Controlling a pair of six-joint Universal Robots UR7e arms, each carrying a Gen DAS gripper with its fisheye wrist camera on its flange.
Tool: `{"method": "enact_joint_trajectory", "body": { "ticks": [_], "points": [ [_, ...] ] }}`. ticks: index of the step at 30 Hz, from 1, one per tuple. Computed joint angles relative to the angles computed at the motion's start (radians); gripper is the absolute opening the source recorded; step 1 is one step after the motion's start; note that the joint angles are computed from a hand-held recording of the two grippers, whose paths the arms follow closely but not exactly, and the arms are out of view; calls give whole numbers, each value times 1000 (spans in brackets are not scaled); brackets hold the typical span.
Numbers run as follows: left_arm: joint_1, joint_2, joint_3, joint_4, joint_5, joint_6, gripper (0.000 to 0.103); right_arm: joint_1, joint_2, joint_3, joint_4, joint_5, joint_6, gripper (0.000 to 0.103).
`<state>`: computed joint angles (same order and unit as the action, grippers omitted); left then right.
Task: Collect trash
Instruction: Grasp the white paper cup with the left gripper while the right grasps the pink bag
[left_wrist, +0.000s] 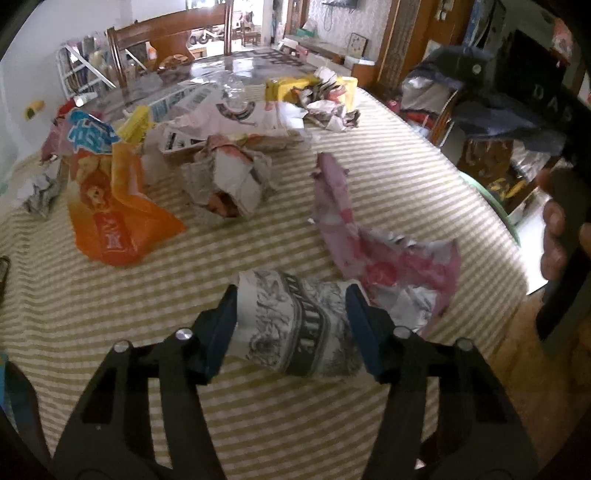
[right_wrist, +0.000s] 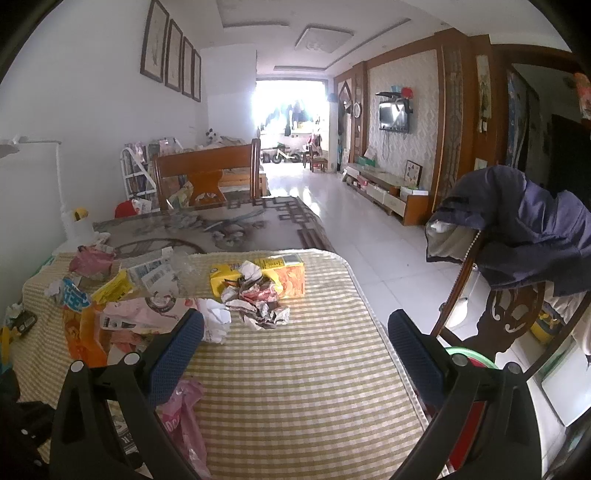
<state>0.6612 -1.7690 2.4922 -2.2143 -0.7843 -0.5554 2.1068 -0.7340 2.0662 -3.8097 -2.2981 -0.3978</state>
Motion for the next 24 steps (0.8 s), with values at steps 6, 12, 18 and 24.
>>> {"method": "enact_joint_trajectory", "body": {
  "ticks": [6,12,18,24],
  "points": [
    [29,-46,2,-67,-17,-27,26,-7,-25,6,119,33,43,96],
    [34,-65,-8,-54,9,-66,23,-18,-58,4,331,101,109,96],
    [20,-70,-19,26,70,-112,40,-46,-87,-11,626,229,174,91],
    [29,-98,-17,42,94,-173,66,-54,-71,-46,842,218,234,33]
  ]
}}
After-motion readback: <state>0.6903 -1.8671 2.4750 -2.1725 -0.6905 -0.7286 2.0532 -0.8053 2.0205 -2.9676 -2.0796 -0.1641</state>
